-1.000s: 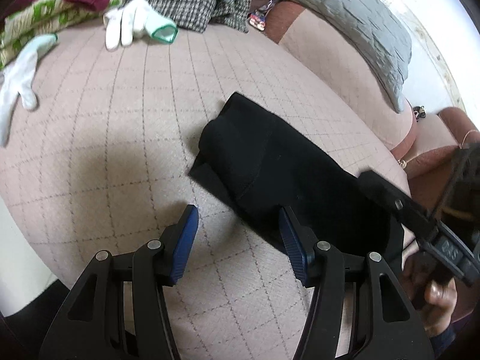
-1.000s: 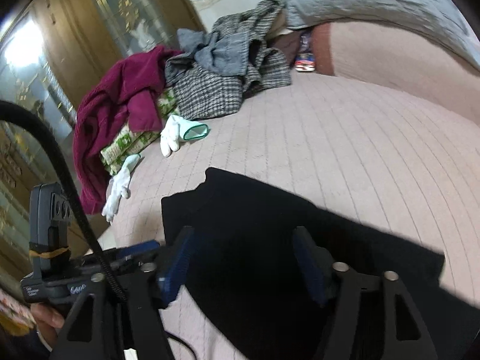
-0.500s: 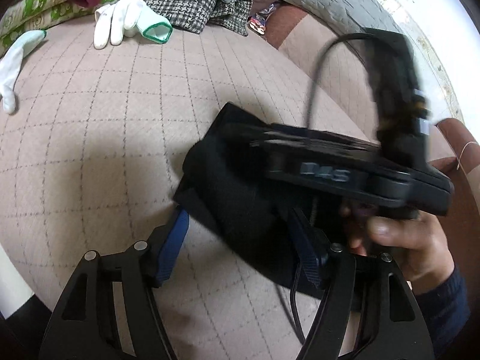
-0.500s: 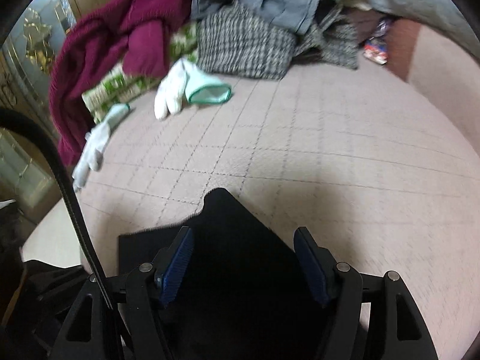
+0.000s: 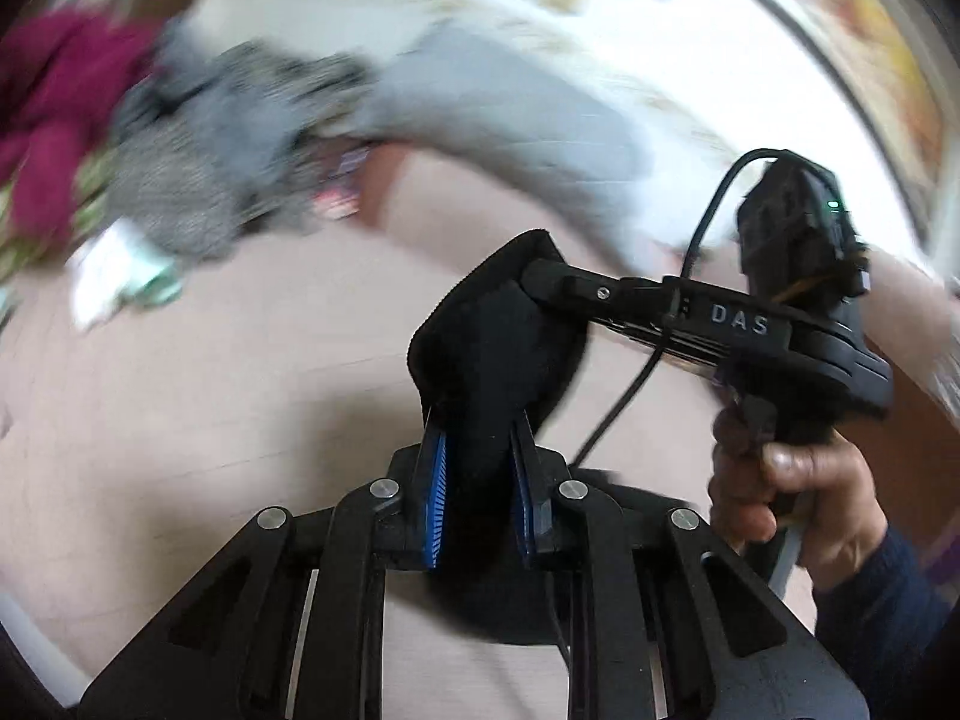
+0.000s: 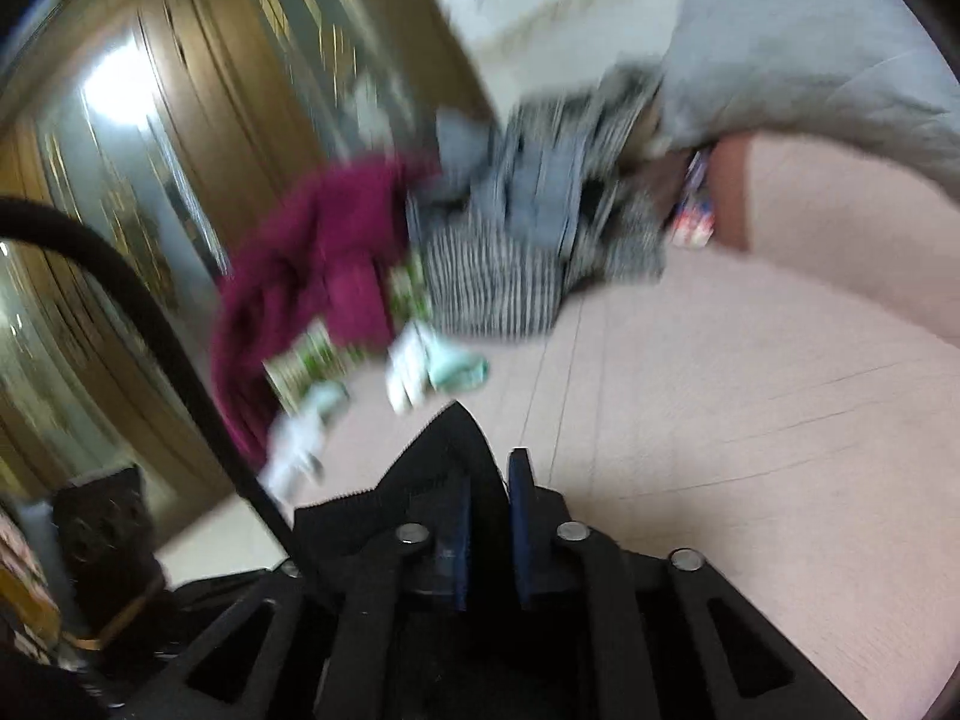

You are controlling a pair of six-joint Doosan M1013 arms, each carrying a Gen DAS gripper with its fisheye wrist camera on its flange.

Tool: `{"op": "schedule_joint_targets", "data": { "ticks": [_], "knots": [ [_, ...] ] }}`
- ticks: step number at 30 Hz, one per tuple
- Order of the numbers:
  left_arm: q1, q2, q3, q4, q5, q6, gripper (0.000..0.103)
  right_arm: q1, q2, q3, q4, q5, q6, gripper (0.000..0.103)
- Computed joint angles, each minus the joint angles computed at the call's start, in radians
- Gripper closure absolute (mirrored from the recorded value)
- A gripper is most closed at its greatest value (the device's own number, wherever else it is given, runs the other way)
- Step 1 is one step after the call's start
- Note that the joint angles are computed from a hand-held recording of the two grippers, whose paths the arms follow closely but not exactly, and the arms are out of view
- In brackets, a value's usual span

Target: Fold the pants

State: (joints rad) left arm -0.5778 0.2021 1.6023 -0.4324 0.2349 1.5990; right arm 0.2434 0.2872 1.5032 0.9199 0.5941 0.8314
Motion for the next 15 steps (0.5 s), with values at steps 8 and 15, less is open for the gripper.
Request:
{"op": "schedule_joint_targets", "data": {
  "ticks": [8,15],
  "knots": [
    [-0.116,0.113,-0.130,-0.130,0.231,0.326,0.086,-0.135,-0.226,0.286,0.086,-0.152,0.005,0.097],
    [-0.161,0.178,-0.185,0.037,0.344,0.201,0.084,-0.204,-0.226,0.394,-0.285,-0.168,0.559,0.098]
  ]
}}
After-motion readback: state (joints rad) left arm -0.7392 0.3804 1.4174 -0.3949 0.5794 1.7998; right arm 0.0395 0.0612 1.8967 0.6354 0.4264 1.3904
